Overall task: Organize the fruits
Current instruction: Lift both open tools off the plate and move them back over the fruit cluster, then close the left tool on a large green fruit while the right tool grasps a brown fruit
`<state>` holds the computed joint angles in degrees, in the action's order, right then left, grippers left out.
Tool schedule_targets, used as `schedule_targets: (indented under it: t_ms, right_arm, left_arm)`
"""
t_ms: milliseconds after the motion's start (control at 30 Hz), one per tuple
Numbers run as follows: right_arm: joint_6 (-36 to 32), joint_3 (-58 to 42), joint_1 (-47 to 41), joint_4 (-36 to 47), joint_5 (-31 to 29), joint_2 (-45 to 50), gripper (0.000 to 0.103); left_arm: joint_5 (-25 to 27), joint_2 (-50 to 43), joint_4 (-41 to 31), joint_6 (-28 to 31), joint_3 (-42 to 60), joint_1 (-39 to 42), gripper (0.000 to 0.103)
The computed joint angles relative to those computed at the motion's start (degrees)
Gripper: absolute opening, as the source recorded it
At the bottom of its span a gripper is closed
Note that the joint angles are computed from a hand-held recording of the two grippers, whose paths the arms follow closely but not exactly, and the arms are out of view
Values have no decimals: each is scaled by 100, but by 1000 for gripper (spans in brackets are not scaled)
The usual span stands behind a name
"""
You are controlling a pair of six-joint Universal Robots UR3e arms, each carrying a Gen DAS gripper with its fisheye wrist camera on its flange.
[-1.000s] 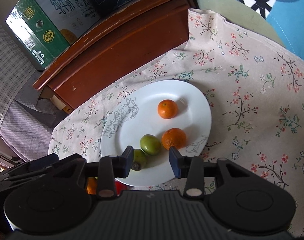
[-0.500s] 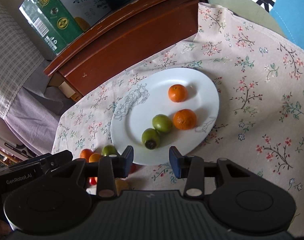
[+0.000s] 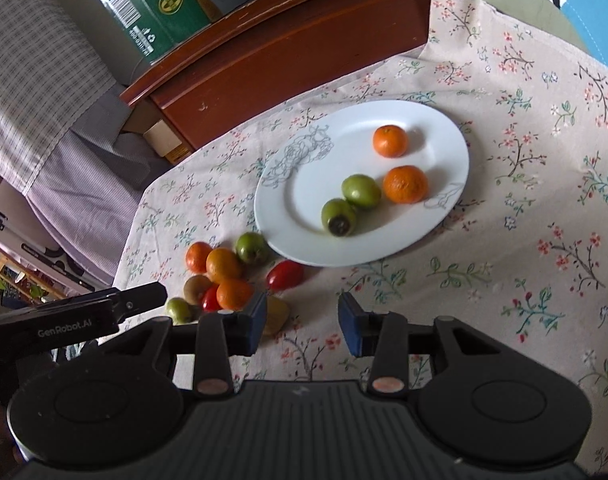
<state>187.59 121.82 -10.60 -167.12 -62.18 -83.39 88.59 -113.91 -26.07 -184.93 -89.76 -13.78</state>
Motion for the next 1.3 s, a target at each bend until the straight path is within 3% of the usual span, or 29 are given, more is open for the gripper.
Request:
schedule_targets:
  t_ms: [400,900,1100,1300]
  right_arm:
    - [-102,-35,288,-325,47,341,41]
    - [-93,-346,524,-568,-71,858,41]
    - [-83,-423,581,-633,-148,997,41]
    - [-90,-457,625,-697,-196,1070,38]
  left_arm:
    - [-51,11,370,230,-438,103,81]
    - [11,-362,593,374,-270,-31,78]
    - [29,-519,607,490,-171,-65,69]
    - [-11,-640,624,507,-126,-43,52]
